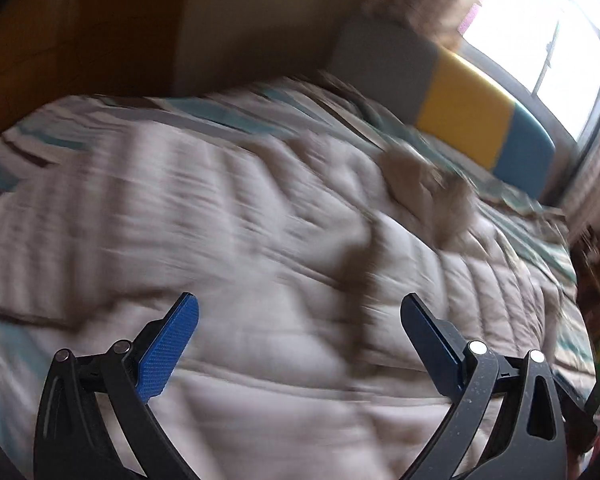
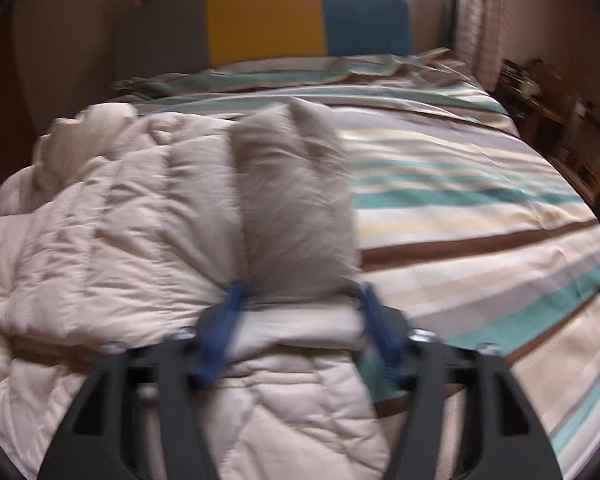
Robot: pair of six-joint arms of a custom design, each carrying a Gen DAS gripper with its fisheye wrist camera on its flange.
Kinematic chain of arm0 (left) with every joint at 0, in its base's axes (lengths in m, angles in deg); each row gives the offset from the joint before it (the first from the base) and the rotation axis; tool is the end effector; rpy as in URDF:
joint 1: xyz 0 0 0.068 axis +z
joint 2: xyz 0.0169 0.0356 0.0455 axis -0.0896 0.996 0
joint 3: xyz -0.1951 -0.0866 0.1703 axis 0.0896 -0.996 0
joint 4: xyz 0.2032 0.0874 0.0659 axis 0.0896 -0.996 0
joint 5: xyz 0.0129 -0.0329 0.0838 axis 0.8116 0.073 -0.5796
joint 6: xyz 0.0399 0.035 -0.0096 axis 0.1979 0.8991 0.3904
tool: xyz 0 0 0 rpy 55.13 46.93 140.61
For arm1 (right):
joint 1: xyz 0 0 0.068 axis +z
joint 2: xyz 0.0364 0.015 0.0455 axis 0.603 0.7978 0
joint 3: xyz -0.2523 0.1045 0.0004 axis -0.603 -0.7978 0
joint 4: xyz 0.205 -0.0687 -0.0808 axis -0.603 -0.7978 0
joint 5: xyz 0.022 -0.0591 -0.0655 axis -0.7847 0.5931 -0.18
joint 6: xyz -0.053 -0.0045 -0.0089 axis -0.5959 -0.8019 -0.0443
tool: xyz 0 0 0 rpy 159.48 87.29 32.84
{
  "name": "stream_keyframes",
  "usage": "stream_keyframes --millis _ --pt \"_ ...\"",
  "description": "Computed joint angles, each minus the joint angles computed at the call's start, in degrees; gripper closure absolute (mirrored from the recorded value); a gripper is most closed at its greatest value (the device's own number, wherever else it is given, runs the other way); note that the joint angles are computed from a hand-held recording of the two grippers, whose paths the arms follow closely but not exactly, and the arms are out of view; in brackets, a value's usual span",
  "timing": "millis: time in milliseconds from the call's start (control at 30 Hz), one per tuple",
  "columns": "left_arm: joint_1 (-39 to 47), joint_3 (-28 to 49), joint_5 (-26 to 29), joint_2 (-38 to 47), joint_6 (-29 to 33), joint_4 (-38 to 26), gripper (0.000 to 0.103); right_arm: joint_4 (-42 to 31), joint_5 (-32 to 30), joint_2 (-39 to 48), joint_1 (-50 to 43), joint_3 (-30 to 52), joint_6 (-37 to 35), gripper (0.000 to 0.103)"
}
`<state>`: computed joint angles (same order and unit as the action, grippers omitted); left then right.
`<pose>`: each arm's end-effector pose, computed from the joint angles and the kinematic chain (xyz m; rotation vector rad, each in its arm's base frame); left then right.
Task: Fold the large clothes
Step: 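Lay the sleeve flat on the body and open the right tool, then close the left tool on the cuff of the other sleeve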
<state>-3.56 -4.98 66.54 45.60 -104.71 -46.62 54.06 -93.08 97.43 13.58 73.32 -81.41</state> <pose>0.2653 0.0042 0.1823 -0.3143 2.3011 -0.2338 0.2577 -0.1081 0.1346 0.4348 2.3942 -0.0708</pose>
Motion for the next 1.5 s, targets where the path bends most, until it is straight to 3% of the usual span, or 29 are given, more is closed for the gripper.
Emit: stream_keyframes --millis 67,233,400,600,700,800,933,1100,1167,1200,1233,1267,1333,1500 --pt "7.0 -1.6 2.5 -3.4 1.6 -0.9 0.003 -1.3 -4.1 1.0 -2.4 1.1 -0.1 0.02" --pt "25.9 -1.9 8.3 -5.9 4.9 -4.5 0.003 -0.7 -1.9 0.3 -1.4 0.4 -0.5 0.021" --pt "41.2 1.4 11.9 -2.5 9.0 -7.8 0.003 -0.9 -1.6 0.3 -1.6 0.5 -0.6 0.02" --pt "55.5 5.2 18.0 4.9 7.3 -10.6 0.007 -0.9 -1.1 -0.2 -1.0 0.1 -0.2 0.019" --pt "57.7 5.8 18.4 7.7 5.7 -9.2 0.008 -0.9 -1.4 -0.2 -1.2 0.1 -0.3 0.019" --pt "58.6 6.4 18.8 10.1 4.4 -8.3 0.019 -1.0 -1.3 -0.2 -1.2 0.2 -0.2 0.019" --pt "59.3 5.9 20.0 11.7 3.3 -4.2 0.023 -1.0 -1.3 -0.2 -1.1 0.2 -0.2 0.018" --pt "54.0 5.9 10.7 12.9 2.2 -1.1 0.024 -1.0 -1.3 -0.2 -1.2 0.2 -0.3 0.018" --pt "51.4 7.1 5.8 13.4 2.1 -2.1 0.041 -1.0 -1.4 -0.1 -1.2 0.3 -0.3 0.018" --pt "50.7 7.5 4.2 13.6 1.9 -2.4 0.061 -1.0 -1.4 -0.1 -1.2 0.3 -0.3 0.018" --pt "50.2 8.2 3.0 14.2 1.8 -2.8 0.072 -1.1 -1.3 -0.1 -1.2 0.3 -0.3 0.018" --pt "49.9 8.5 1.9 14.4 1.1 -3.0 0.074 -1.1 -1.3 -0.1 -1.2 0.3 -0.3 0.018" --pt "50.7 8.8 3.7 14.3 0.5 -3.2 0.089 -1.2 -1.5 -0.2 -1.3 0.3 -0.4 0.018" --pt "51.3 4.8 4.3 7.8 -0.9 0.1 0.093 -1.1 -1.4 -0.2 -1.2 0.3 -0.4 0.018"
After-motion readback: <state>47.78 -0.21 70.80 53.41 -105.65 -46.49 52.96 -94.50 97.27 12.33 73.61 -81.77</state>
